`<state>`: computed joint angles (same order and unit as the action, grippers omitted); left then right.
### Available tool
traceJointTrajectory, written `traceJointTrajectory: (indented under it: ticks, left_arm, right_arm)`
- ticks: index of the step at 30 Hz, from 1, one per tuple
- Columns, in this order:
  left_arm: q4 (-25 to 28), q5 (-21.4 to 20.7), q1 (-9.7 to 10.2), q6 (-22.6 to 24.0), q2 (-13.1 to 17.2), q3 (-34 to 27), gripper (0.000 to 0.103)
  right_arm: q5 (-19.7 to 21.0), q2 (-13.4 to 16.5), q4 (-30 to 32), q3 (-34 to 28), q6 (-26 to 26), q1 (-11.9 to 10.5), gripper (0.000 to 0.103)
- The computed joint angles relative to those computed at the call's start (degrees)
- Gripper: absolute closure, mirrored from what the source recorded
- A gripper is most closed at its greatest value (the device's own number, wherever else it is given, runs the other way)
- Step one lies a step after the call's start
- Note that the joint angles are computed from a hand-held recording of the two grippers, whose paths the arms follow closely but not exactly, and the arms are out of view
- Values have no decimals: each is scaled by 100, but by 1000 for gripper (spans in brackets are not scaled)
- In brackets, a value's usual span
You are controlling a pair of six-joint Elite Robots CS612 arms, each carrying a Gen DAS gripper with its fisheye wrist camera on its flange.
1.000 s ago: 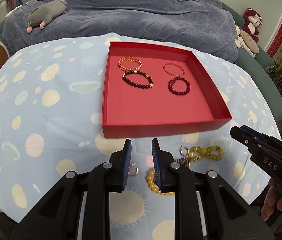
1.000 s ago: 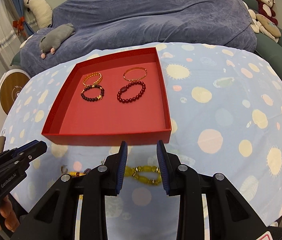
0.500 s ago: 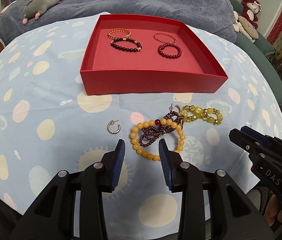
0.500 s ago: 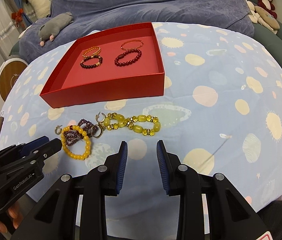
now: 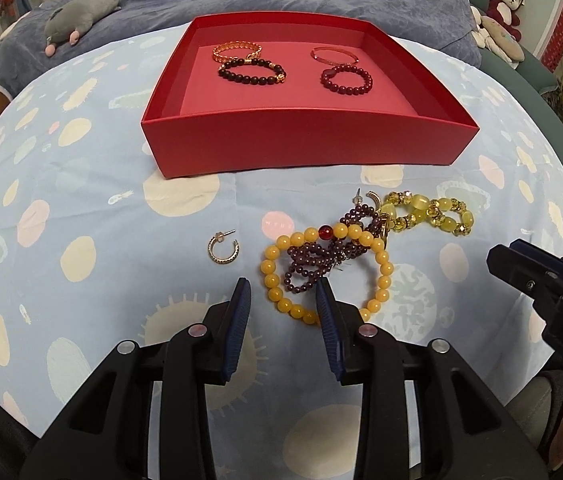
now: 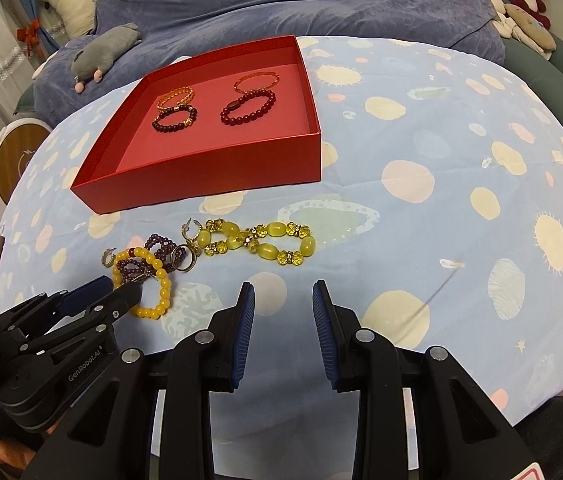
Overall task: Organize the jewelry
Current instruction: 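Move both tools back to the remaining bracelets, then grasp the yellow bead bracelet with the left tool while the right tool grasps the yellow-green crystal bracelet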
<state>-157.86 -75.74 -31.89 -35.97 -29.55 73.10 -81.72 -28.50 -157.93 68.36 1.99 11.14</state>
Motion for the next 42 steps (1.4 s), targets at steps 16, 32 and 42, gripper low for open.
traceJointTrajectory:
  ticks: [16, 32, 42]
  left_arm:
    - [-258, -135, 86, -241, -200, 428, 96]
    - [-329, -231, 125, -274, -188, 442, 96]
    - [-382, -302, 150, -284, -171, 423, 96]
  right_arm:
    - [-51, 126, 90, -212, 107, -13, 73]
    - [-121, 494, 510, -873, 141, 8, 75]
    - [-125, 558, 515, -939, 174, 0, 84]
